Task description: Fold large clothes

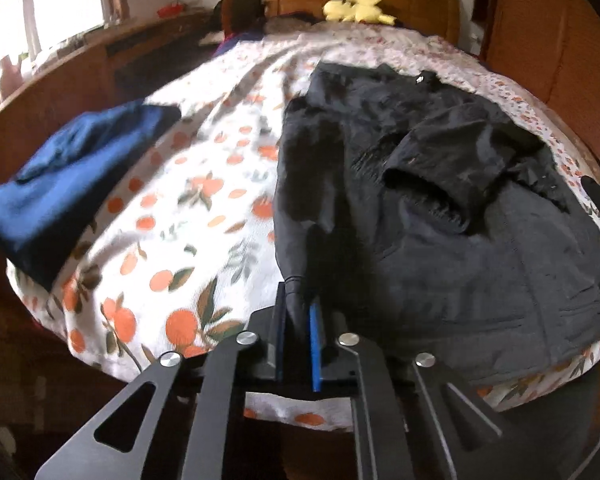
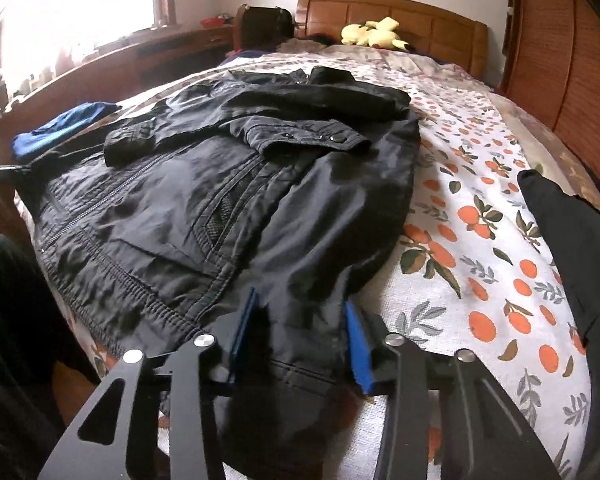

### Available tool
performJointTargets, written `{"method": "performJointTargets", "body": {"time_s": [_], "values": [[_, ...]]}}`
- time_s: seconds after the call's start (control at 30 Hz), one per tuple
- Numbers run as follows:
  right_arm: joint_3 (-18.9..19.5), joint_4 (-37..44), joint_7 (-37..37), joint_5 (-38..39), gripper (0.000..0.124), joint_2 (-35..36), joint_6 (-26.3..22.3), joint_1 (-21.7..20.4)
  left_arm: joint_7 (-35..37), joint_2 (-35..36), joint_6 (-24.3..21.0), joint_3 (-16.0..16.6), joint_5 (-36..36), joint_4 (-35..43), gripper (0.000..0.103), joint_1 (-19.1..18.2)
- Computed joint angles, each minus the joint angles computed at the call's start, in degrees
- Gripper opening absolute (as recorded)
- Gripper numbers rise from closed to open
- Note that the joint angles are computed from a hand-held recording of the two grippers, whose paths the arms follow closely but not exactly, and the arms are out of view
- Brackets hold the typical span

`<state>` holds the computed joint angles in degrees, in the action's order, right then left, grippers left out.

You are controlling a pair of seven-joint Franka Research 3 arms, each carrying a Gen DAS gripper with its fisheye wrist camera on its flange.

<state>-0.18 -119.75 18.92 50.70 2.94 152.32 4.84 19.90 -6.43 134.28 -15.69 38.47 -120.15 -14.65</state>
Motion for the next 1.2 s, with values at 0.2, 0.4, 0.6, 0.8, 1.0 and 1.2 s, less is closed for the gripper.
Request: {"method": "performJointTargets", "body": {"time_s": [0.2, 0.4, 0.6, 0.8, 1.0, 1.2], "values": [[-0.71, 1.0, 3.76, -0.06, 0.026, -0.13, -3.46, -0.95, 0.2, 0.3, -0.16, -1.14, 4.97, 3.93, 0.005, -1.02], [-1.13, -0.28, 7.77, -1.52, 0.034, -1.52, -4.51, -1.21, 0.16, -1.71, 4.67, -0.94, 6.92, 4.12, 0.004, -0.73], [-1.07, -1.9, 12.57, -5.02, 0.028, -2.48, -2.6, -0.48, 2.08, -2.8, 10.6, -0.43, 6.62, 3.04, 0.004, 0.5], [-1.45, -1.59, 7.76, 3.72, 0.012, -5.77, -2.58, 0.52, 1.75, -5.4, 17.02, -0.13, 7.51, -0.22, 0.003, 2.93], [-2.29, 1.43, 7.68, 8.13, 0.009, -9.97, -1.75, 2.05, 0.33, -8.37, 21.06, -1.26, 10.05, -0.58, 0.003, 5.5], [-4.34, 2.59, 7.62, 9.17, 0.008, -16.54, -1.93, 3.35, 1.01, -13.88, 21.43, -3.27, 11.03, 0.98, 0.003, 7.21]]}}
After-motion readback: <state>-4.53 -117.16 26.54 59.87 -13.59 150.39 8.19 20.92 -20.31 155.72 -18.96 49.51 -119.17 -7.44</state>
